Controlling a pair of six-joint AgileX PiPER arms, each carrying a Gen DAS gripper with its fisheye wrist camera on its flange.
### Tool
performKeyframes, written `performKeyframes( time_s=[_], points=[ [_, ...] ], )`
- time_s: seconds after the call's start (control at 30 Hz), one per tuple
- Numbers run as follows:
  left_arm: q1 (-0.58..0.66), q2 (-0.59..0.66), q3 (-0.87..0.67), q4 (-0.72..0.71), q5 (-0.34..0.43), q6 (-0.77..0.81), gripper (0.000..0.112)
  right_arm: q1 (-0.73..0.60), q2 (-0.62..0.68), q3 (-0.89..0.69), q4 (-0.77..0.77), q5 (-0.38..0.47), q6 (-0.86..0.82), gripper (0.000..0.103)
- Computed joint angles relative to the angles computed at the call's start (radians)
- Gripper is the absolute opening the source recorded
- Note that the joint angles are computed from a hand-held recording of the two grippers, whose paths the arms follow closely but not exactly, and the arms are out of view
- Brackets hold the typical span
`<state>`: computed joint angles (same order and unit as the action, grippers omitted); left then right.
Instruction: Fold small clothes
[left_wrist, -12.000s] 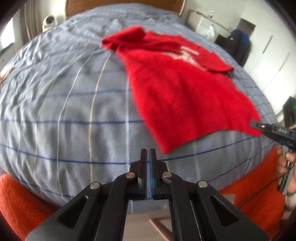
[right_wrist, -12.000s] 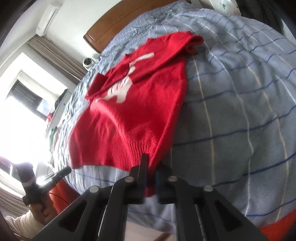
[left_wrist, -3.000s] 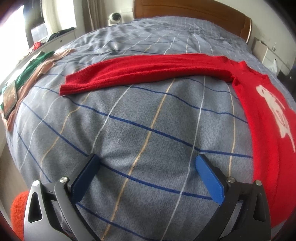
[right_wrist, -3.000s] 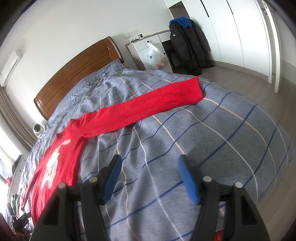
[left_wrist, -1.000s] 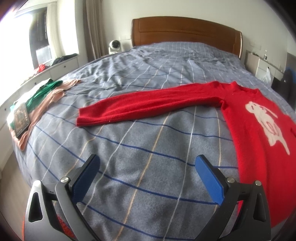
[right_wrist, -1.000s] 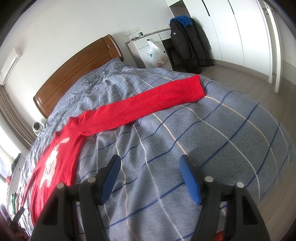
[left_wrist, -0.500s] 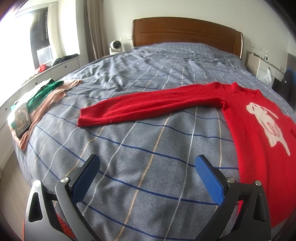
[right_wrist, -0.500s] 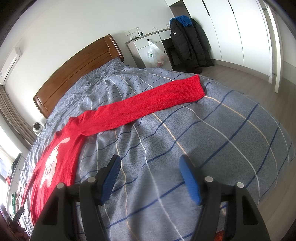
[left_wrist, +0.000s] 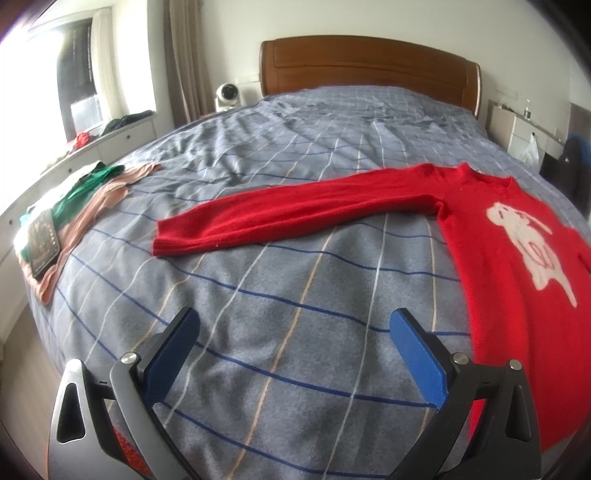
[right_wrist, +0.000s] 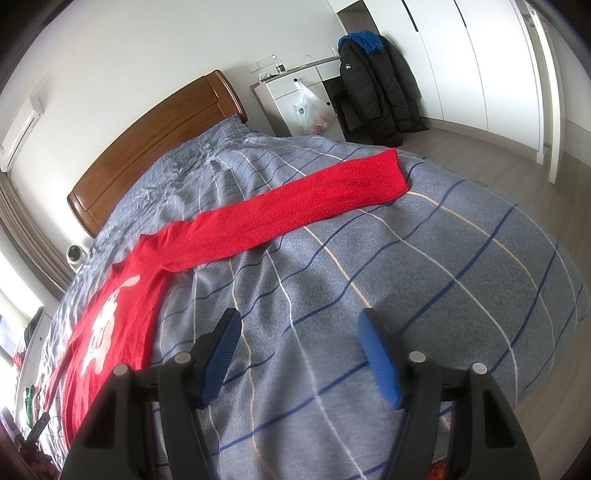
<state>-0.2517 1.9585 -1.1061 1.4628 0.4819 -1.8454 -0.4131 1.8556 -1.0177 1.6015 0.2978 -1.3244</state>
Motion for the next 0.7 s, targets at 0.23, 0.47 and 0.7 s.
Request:
performKeyframes(
  time_s=[0.23,0.47,0.7],
  points=[
    [0.000,-0.014,0.020,0.033,0.009,-0.047,0.103,0.000,-0.001,0.000,-0.001,0.000,0.001,0.065],
    [-0.005,-0.029,0.037,0.063,0.019,-0.081,0.103,-0.001,-0.002,-0.001,-0.007,0.002,0.009,0.065],
    [-0.010,-0.031,0.041,0.062,0.025,-0.081,0.103,-0.026,-0.013,-0.012,-0.086,0.032,0.111,0.065]
  ],
)
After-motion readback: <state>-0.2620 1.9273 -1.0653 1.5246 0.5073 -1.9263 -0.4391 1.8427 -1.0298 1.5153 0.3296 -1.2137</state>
